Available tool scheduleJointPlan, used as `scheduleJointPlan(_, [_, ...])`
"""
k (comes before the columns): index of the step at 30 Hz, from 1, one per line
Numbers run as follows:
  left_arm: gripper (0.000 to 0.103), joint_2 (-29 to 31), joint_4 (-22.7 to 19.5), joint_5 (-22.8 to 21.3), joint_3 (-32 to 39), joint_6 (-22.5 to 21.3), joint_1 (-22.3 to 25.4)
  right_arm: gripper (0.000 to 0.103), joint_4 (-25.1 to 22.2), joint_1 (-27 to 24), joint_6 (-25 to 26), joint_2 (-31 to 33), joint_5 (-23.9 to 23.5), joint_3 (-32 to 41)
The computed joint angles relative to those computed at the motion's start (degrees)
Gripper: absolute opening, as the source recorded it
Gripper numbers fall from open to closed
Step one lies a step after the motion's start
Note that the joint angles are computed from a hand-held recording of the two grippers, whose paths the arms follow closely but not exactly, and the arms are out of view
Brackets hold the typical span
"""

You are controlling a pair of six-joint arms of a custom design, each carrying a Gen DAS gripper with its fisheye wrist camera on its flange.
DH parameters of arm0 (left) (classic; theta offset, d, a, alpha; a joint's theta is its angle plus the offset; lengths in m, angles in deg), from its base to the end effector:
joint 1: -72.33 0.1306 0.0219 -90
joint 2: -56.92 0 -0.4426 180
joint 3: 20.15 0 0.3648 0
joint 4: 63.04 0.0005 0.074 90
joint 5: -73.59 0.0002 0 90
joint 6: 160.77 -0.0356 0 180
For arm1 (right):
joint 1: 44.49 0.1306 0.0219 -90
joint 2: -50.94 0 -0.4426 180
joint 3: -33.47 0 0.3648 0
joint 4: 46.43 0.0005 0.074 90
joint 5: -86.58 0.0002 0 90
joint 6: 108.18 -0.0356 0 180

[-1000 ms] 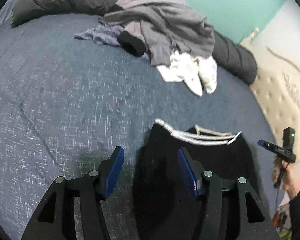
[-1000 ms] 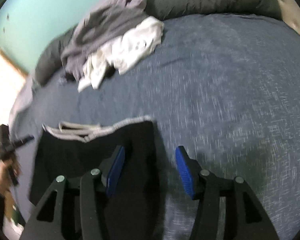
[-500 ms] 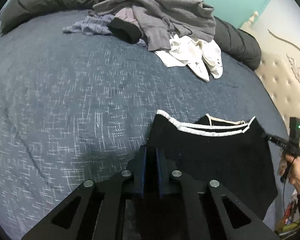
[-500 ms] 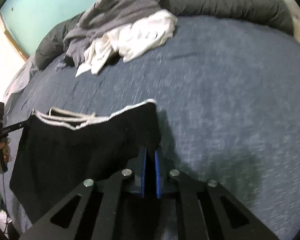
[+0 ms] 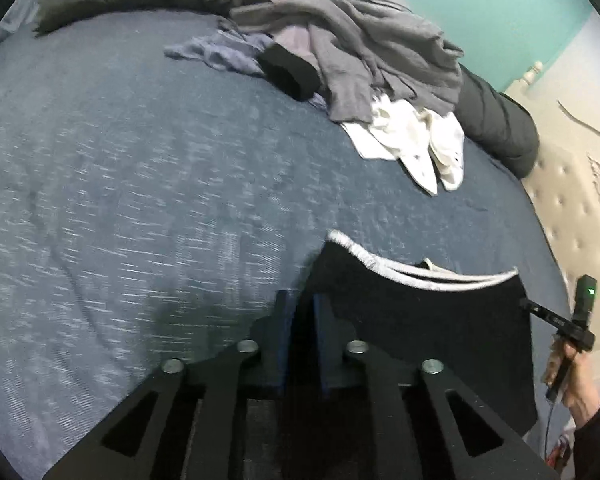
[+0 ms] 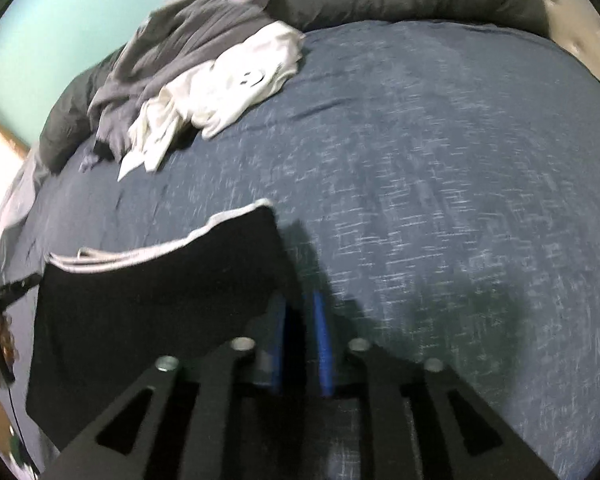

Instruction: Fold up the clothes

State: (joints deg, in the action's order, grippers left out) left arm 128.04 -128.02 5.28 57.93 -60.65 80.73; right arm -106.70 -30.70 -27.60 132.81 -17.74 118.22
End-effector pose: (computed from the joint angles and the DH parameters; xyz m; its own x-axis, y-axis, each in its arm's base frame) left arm 0.2961 0.0299 0.5027 -0.8363 -0.2885 -0.4663 -0.0904 0.9113 -0.4017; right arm 0.3690 0.0991 0.4956 -0.8660 -0.0493 -0.4976 -0.2217 0.9298 0.2937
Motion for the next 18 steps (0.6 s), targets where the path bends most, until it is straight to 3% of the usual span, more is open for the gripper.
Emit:
scheduleJointPlan(2, [0.017, -0.86, -1.24, 0.64, 0.81, -0.99, 1.46, 0.025, -0.49, -0.89, -0.26, -1.41, -1.35, -0.05])
scheduleJointPlan(4, [0.026, -1.82, -3.31, 2.28, 1.58, -2.22, 2.97, 0.026, -1.99, -1.99, 0.44, -3.09, -3.35, -0.04])
scheduleJointPlan(7, [0.034, -4.78, -7.35, 5.56, 1.39, -5.04, 5.02, 0.029, -6.6, -3.47, 2.86, -6.34, -7.35, -0.96])
scheduleJointPlan(10, [0.04, -8.45, -13.31, 8.63, 0.31, -8.98, 6.79, 0.032, -12.8, -5.69, 6.5, -10.64, -11.69, -3.1])
scheduleJointPlan(13, [0.045, -12.09, -20.16, 10.84, -1.37, -13.67, 8.6, 0.036, -18.96, -6.85, 10.4, -14.94, -12.52, -5.55])
scheduleJointPlan(16, [0.046, -15.5, -26.27, 11.68, -2.97, -18.63, 10.8, 0.045, -23.14, -7.37, 13.1, -17.93, -13.08, -7.68])
scheduleJointPlan(18, [0.046, -17.24, -30.05, 12.02, -3.79, -21.7, 12.92, 0.045, -24.75, -7.01, 13.82, -19.35, -12.53, -8.77])
